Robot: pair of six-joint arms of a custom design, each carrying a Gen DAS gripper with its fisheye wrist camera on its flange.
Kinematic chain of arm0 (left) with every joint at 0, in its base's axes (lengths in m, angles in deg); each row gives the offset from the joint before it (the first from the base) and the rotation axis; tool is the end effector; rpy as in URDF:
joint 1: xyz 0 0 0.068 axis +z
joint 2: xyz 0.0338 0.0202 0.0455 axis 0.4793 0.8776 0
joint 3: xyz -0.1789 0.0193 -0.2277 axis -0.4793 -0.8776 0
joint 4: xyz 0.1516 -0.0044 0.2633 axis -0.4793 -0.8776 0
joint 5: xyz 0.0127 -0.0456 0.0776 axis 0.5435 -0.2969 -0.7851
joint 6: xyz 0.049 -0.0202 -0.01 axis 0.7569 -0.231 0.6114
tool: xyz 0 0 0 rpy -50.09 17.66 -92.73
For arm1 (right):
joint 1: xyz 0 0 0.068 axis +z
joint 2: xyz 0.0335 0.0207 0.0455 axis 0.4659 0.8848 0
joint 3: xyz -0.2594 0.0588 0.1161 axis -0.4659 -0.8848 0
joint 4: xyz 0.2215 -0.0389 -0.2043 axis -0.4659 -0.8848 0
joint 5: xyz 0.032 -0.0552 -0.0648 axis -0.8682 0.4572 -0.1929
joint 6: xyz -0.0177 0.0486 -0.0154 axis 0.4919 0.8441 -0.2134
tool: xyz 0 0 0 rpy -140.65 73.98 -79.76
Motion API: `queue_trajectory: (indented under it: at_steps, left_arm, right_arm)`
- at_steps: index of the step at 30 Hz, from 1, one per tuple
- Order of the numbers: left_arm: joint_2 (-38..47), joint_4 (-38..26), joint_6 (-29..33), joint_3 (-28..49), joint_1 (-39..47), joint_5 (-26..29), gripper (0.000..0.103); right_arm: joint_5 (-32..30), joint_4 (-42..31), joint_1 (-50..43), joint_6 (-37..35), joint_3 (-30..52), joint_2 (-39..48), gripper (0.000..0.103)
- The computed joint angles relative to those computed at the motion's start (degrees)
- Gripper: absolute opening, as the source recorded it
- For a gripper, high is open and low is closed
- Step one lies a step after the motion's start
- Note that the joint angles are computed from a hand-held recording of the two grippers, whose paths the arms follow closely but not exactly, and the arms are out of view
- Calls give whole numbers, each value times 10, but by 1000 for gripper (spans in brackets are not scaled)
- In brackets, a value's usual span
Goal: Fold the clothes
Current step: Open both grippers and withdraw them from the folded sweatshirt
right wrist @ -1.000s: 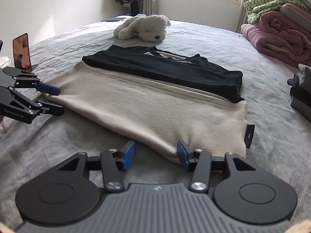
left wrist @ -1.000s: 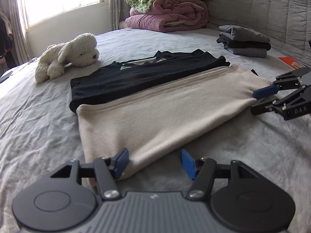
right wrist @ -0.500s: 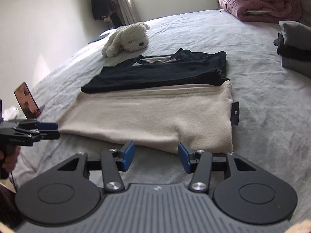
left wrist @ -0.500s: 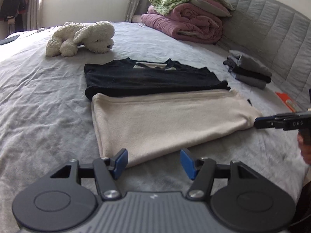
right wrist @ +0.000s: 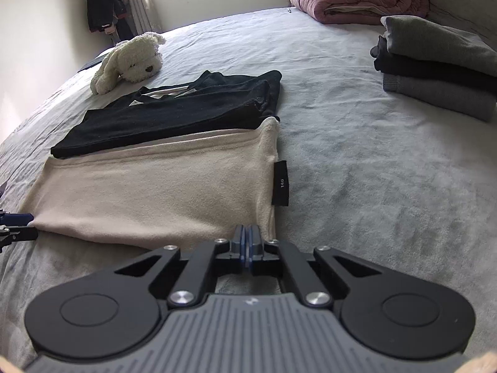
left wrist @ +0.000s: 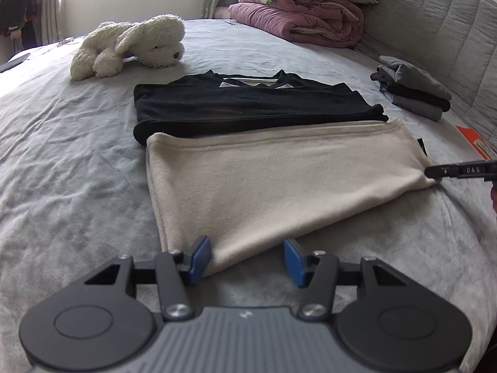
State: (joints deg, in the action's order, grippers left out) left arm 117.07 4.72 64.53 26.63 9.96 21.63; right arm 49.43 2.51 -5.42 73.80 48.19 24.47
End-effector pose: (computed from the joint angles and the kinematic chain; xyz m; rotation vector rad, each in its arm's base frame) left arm 0.2142 -0.0805 0.1478 0.5783 2.3367 -0.3770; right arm 0.1567 -0.0826 0.1409 0.1732 2.3521 0.2098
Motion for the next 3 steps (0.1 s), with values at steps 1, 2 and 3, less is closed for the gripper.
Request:
queue_trajectory:
  at_steps: [1, 2, 3]
  left_arm:
    - [-3, -7, 3, 2, 0, -1, 53]
    - [-5, -17, 1, 7, 4, 3, 54]
    - [-7, -29, -6, 13, 15, 19, 54]
  right_arm:
    - [-9, -9, -9, 3, 4, 2, 0]
    - [-21, -21, -20, 7, 8, 3, 0]
    - [-36, -35, -30, 9, 15, 6, 0]
